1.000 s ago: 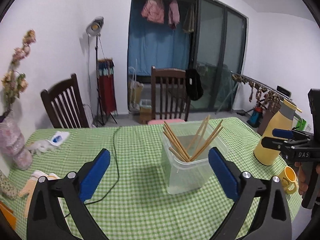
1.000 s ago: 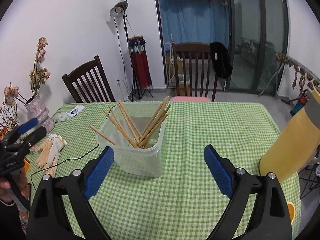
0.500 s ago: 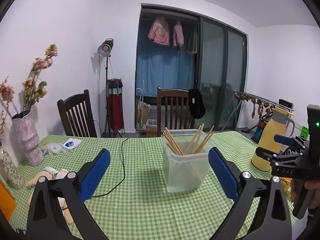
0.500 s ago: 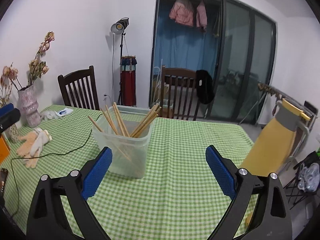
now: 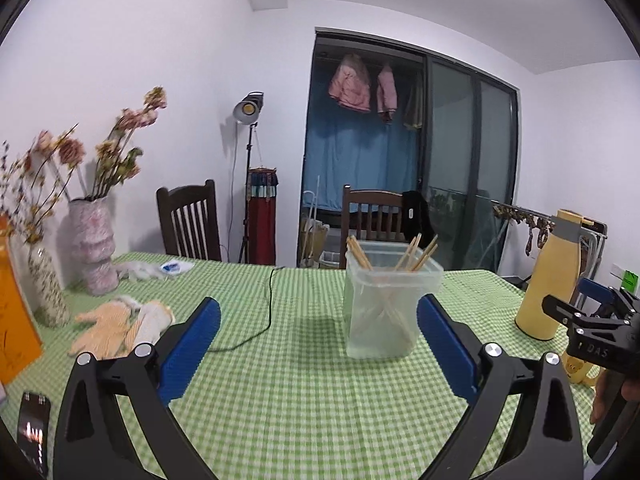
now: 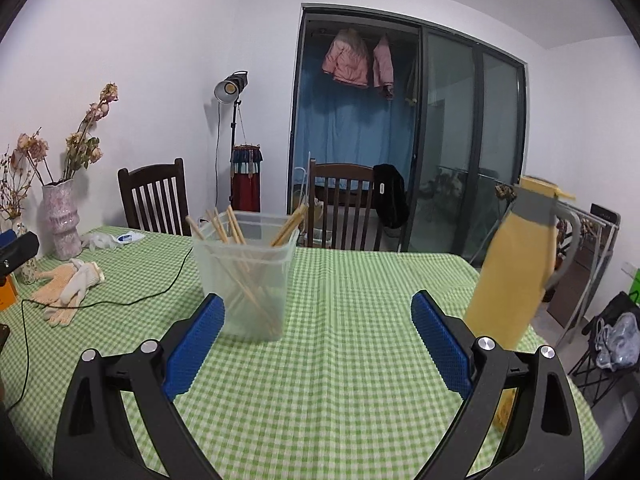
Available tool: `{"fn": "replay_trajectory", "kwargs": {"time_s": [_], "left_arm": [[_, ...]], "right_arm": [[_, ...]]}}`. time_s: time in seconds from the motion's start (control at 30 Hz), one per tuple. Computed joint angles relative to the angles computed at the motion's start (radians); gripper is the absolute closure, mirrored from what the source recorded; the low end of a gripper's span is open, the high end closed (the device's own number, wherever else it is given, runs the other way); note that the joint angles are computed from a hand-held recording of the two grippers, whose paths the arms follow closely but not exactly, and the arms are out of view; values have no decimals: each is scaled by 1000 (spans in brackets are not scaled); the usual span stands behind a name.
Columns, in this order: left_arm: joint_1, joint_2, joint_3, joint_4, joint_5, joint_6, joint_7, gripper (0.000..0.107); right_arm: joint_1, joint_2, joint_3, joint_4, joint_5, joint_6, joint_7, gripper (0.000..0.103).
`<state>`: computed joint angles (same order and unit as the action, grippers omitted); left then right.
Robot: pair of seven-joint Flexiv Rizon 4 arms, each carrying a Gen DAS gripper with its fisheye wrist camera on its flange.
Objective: Organize utensils
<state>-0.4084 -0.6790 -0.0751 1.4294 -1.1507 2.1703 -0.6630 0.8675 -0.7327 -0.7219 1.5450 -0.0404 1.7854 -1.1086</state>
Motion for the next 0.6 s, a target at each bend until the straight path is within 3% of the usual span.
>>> {"fn": "replay_trajectory", "kwargs": {"time_s": [0.33, 0.5, 0.6], "left_arm": [[32, 64, -9, 287, 322, 122, -317, 11], [2, 63, 4, 378, 372, 205, -391, 11], [-5, 61, 1, 423, 407, 245, -414, 11]], "right_arm": [[153, 4, -92, 174, 172, 123, -114, 12], [200, 28, -76, 255, 277, 156, -161, 9], [272, 10, -126, 304, 348, 173, -194, 9]]}}
